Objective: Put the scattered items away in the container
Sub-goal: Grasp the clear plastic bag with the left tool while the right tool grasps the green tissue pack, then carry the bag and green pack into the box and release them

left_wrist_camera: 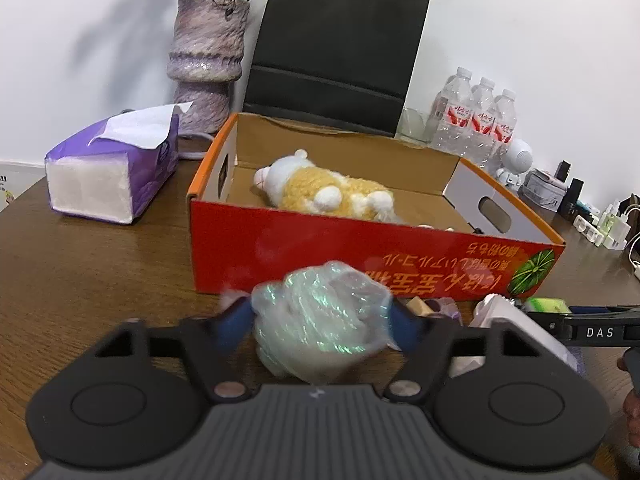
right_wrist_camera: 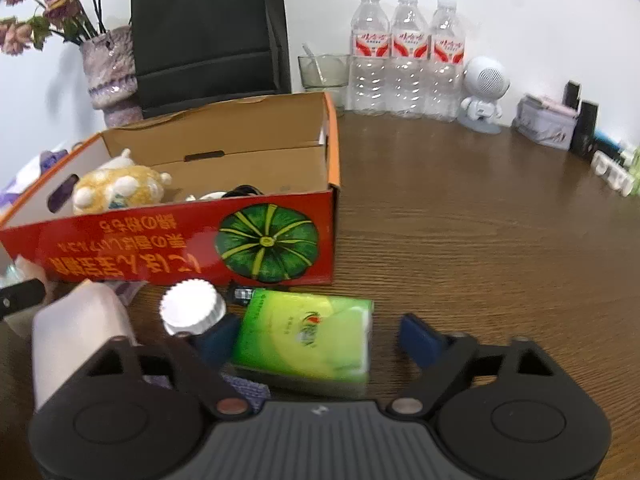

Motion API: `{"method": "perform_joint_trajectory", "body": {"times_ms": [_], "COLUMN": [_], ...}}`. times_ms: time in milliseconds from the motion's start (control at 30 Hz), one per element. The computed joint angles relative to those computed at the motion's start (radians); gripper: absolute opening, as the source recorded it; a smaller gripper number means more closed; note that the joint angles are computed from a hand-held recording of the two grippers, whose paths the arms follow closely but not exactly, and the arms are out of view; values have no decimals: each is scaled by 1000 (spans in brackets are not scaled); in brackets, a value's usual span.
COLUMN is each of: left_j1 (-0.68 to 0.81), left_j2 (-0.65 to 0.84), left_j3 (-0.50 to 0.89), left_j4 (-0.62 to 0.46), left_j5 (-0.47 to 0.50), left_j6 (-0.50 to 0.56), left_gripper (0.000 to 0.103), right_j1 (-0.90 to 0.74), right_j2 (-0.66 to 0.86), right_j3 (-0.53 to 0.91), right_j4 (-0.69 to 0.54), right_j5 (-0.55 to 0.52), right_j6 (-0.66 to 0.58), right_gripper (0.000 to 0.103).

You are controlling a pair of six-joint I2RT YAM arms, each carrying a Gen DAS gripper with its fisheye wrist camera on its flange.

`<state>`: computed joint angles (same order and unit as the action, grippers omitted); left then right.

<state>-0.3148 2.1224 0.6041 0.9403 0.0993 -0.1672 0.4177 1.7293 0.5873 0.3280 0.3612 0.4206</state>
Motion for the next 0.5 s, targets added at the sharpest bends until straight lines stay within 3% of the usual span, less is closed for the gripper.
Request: {"method": "perform_joint_trajectory", "body": {"times_ms": [67,200,500], "left_j1": [9,28,45], "left_j2": [4,2,-11], "left_j3": [-14,-52,-140], "left_j4": [26,95,219], "left_j5": [16,46,61], "left_j6": [1,-14,-29], "left_gripper": [53,49,49], "right_j1": [5,-2,21], "right_j2": [-6,-31,-92], "right_j3": [-13,-51,-115], "right_j4": [16,61,114], "right_j5": [14,-13,36], "right_j6": [-15,-19,-12], "right_gripper": [62,62,62]}}
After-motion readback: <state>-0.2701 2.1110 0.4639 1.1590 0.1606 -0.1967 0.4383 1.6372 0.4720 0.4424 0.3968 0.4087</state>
